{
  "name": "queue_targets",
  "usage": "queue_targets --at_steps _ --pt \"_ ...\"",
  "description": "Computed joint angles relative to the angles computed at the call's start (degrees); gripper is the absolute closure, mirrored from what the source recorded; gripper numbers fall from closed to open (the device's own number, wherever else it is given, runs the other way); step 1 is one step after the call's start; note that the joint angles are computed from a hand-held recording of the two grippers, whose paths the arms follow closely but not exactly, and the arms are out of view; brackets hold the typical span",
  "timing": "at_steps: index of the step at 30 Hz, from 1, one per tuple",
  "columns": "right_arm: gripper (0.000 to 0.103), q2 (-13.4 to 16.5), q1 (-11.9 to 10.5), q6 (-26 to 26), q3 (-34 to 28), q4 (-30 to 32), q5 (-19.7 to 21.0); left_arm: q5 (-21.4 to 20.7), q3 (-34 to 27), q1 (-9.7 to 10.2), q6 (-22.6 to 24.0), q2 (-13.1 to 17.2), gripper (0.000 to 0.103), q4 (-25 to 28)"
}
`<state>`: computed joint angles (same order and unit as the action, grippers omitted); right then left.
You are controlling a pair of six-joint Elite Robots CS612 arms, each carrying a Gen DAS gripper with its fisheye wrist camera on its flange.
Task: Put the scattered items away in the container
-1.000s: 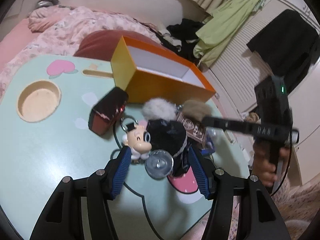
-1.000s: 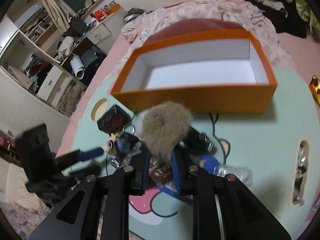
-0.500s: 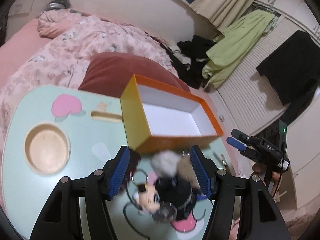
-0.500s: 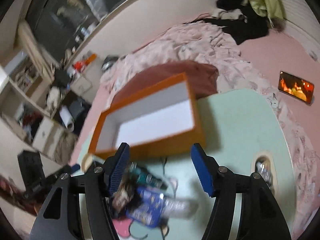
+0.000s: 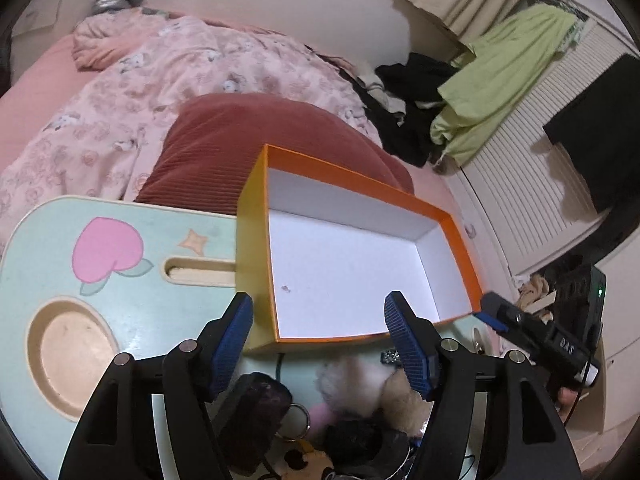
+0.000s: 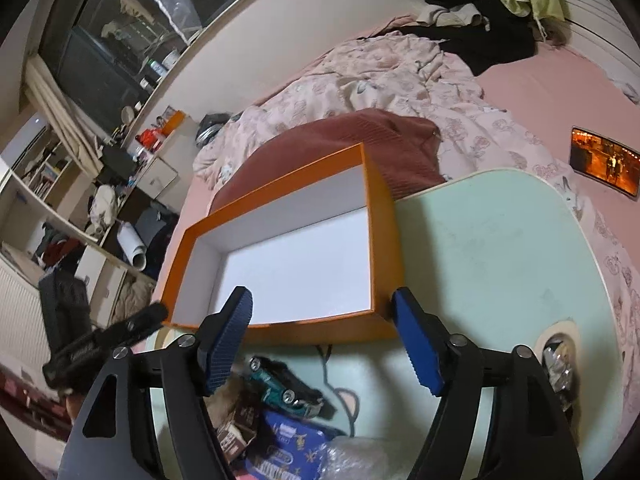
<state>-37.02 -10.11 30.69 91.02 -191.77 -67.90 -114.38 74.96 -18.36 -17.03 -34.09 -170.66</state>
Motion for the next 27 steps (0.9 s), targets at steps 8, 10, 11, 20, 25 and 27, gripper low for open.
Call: queue_targets --at_steps 8,10,11,20,25,27 --pt "0.029 -0.02 0.42 -0.23 0.22 -0.66 0.52 -0.86 3.19 0.63 -3.1 -1.11 0.036 -6.81" --pt "0.029 -0.65 0.82 -0.76 1.22 -2.1 -0.89 0.46 5.96 0.44 -2.49 -2.63 0.036 -10.3" --pt "0.029 -1.09 1.13 -1.7 1.99 -2.96 -1.81 1.02 7.23 0.28 -1.82 -3.36 0.035 -11.26" --pt "0.029 -4.31 7.49 -14.86 8.96 -4.14 -16.93 9.49 21.71 -2.42 7.25 -10.04 0.032 -15.24" --pt "0.029 -4.3 9.38 -15.82 10.67 -3.07 -20.9 12.09 25.82 -3.86 9.25 -10.75 0.032 -14.78" --pt "0.029 -4.16 9.45 -14.37 10.58 -1.49 -21.01 14.23 26.49 -4.66 11.22 -10.65 0.032 -14.69"
